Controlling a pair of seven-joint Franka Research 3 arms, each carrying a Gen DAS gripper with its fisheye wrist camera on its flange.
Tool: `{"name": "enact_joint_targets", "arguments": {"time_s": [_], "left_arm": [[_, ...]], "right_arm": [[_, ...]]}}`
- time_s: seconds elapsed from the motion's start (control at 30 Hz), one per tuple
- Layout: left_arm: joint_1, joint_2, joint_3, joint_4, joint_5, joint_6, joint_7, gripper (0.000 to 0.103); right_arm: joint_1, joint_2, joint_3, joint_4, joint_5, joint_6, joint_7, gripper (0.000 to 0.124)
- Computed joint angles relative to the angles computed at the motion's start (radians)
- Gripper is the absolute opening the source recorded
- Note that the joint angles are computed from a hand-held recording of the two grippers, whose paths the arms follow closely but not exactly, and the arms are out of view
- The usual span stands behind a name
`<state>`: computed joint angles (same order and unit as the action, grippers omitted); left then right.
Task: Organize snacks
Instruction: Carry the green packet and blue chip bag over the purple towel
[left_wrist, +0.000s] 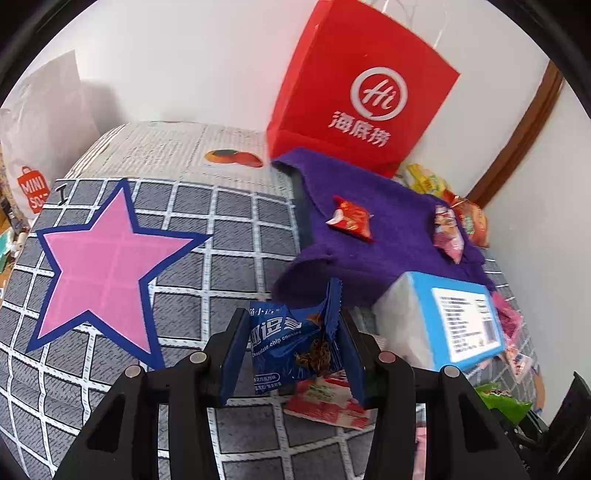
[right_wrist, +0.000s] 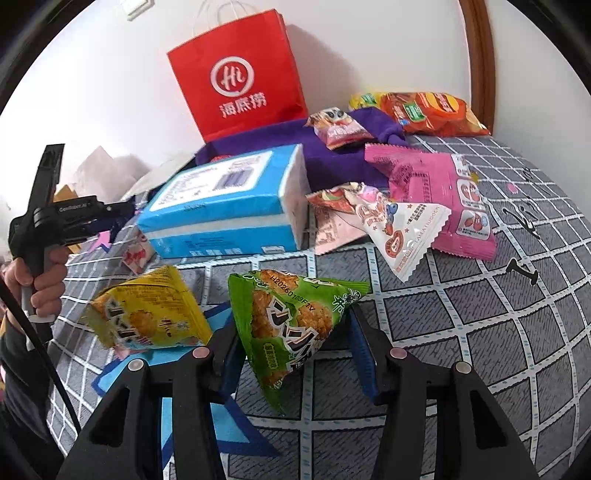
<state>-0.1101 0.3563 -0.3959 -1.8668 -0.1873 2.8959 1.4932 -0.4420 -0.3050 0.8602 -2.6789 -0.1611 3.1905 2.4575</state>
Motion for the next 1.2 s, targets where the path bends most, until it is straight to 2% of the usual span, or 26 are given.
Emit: {"name": "enact_joint_targets", "arguments": {"time_s": [0.07, 0.2, 0.3, 0.37, 0.5, 0.63, 0.73, 0.8, 0.87, 0.97, 1.03, 1.1, 1.2], "left_arm": [[0.011, -0.012, -0.012, -0.014, -0.01, 0.018, 0.017, 0.045], [0.01, -0.03, -0.01, -0.033, -0.006, 0.046, 0.016, 0.045], [0.015, -0.035, -0.013, -0.04, -0.008, 0.065, 0.021, 0.045], [0.004, -0.037, 0.001, -0.045, 0.01, 0.073, 0.006, 0.045], [0.016, -0.027, -0.009, -0.035, 0.012, 0.061, 0.009, 0.045], [-0.007, -0.018, 0.024, -0.019, 0.055, 0.04, -0.02, 0.045], [0.018, -0.015, 0.0, -0.012, 0.032, 0.033, -0.001, 0.045], [-0.009, -0.024, 0.033, -0.014, 0.067, 0.05, -0.028, 0.045], [-0.027, -0.032, 0.053, -0.008, 0.103, 0.047, -0.05, 0.045], [-0.007, -0.041, 0.02, 0.023, 0.077, 0.01, -0.021, 0.045], [-0.015, -0.041, 0.019, 0.052, 0.073, -0.02, -0.011, 0.045], [-0.055, -0.033, 0.053, 0.096, 0.111, -0.041, -0.045, 0.045], [-0.115, 0.001, 0.096, 0.197, 0.185, -0.088, -0.11, 0.045]], "right_arm": [[0.034, -0.013, -0.026, -0.01, 0.01, 0.009, -0.011, 0.051], [0.101, -0.071, -0.085, -0.008, 0.005, -0.039, -0.025, 0.051], [0.216, -0.091, -0.219, -0.01, 0.03, -0.005, -0.075, 0.051], [0.249, -0.1, -0.267, 0.011, 0.049, -0.013, -0.116, 0.051], [0.204, -0.107, -0.268, 0.079, 0.044, -0.03, -0.166, 0.051], [0.178, -0.066, -0.288, 0.152, 0.034, -0.024, -0.204, 0.051], [0.162, -0.016, -0.302, 0.2, 0.023, -0.009, -0.234, 0.051], [0.129, 0.027, -0.287, 0.235, 0.015, 0.0, -0.234, 0.051], [0.161, 0.098, -0.332, 0.284, 0.019, 0.004, -0.26, 0.051], [0.169, 0.172, -0.358, 0.355, -0.02, -0.018, -0.25, 0.051], [0.186, 0.218, -0.385, 0.4, -0.054, -0.024, -0.247, 0.051], [0.192, 0.266, -0.401, 0.451, -0.094, -0.032, -0.233, 0.051], [0.236, 0.315, -0.439, 0.508, -0.004, -0.043, -0.34, 0.051]]}}
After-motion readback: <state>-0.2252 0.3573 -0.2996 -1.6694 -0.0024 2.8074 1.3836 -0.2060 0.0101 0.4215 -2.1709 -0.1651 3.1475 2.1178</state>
